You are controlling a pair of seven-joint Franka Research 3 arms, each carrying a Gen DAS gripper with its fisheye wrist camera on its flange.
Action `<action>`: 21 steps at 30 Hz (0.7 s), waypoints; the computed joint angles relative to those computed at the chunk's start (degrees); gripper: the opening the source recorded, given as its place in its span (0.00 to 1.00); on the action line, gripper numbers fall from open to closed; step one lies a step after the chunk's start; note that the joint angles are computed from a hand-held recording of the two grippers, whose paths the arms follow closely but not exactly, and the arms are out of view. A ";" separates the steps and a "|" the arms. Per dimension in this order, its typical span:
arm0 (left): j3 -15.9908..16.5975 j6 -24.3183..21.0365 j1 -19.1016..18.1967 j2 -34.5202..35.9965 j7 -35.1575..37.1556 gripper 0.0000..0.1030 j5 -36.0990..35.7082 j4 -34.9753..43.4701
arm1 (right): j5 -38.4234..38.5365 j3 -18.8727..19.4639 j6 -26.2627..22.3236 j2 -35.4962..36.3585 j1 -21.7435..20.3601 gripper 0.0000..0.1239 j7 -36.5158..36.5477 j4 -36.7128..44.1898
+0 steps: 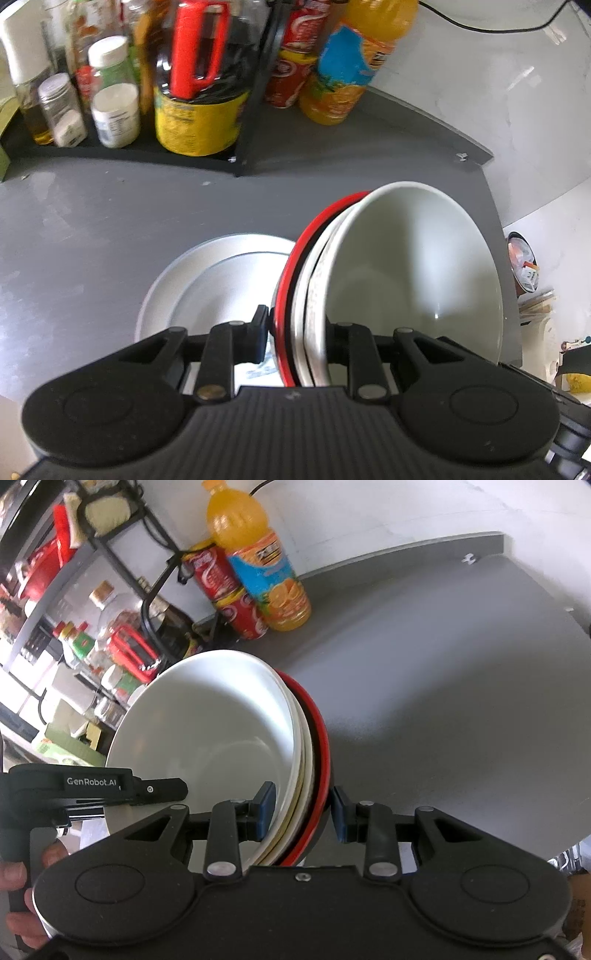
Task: Organize plates and bowls
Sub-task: 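Lift the red bowl stack with both grippers and carry it over the plates, then lower the red bowl stack onto the 'BAKERY' plate and open both grippers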
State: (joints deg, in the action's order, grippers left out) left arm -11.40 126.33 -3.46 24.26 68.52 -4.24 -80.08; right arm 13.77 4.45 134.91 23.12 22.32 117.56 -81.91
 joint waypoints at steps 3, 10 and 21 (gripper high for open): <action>0.15 0.08 0.83 -0.77 0.62 0.21 -0.53 -1.39 | -0.23 0.19 -0.95 1.03 0.61 0.26 0.56 1.59; 0.65 0.87 2.31 -2.79 2.00 0.21 -1.36 -4.95 | -0.37 0.62 -2.49 2.98 1.87 0.26 1.08 4.44; 0.92 0.36 3.66 -3.19 4.19 0.21 -2.68 -6.58 | -0.27 0.78 -4.54 4.60 2.88 0.26 1.61 6.23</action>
